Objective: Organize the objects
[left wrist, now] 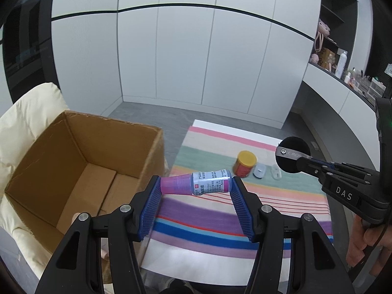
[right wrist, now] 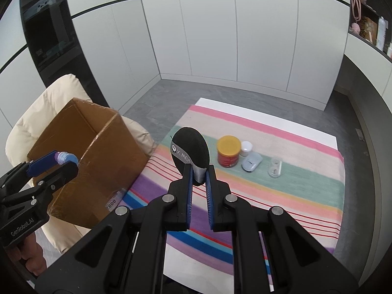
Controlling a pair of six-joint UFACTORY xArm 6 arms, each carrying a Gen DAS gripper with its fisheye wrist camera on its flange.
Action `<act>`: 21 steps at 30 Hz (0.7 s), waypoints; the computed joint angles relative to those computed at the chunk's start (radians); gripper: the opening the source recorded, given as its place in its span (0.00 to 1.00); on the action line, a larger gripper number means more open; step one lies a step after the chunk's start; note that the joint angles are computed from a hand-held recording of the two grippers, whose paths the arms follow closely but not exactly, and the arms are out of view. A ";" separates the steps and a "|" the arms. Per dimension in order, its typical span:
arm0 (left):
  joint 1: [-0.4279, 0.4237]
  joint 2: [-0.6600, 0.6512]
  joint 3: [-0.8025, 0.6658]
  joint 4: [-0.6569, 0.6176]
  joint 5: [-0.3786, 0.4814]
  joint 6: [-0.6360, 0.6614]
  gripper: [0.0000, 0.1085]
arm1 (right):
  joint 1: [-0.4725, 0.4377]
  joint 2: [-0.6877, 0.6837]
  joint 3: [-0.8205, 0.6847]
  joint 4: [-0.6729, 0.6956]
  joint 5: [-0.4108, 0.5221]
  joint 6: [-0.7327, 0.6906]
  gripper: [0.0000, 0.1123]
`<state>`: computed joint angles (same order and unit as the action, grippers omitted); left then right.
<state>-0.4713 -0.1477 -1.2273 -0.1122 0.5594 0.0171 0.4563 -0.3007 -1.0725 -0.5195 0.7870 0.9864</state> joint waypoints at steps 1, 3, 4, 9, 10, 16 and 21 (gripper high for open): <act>0.009 -0.002 0.001 -0.002 0.001 0.000 0.53 | 0.004 0.006 -0.006 -0.003 -0.001 0.000 0.09; 0.020 -0.006 0.005 0.001 0.000 0.001 0.53 | 0.011 0.023 -0.023 -0.005 -0.004 -0.002 0.09; 0.026 -0.008 0.007 0.003 0.000 0.002 0.53 | 0.014 0.031 -0.031 -0.005 -0.006 -0.003 0.09; 0.062 -0.016 0.016 0.000 0.010 0.004 0.53 | 0.033 0.089 -0.086 -0.003 -0.012 -0.001 0.09; 0.072 -0.019 0.020 -0.002 0.010 0.006 0.53 | 0.038 0.099 -0.096 -0.004 -0.012 -0.003 0.09; 0.123 -0.017 0.030 0.008 0.012 0.009 0.53 | 0.064 0.173 -0.171 0.012 -0.022 -0.029 0.09; 0.164 -0.010 0.033 0.020 0.024 0.008 0.53 | 0.080 0.227 -0.227 0.023 -0.029 -0.053 0.09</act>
<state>-0.3078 -0.1578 -1.1943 -0.0921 0.5837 0.0255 0.5364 -0.0739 -1.2995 -0.4966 0.7584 0.9330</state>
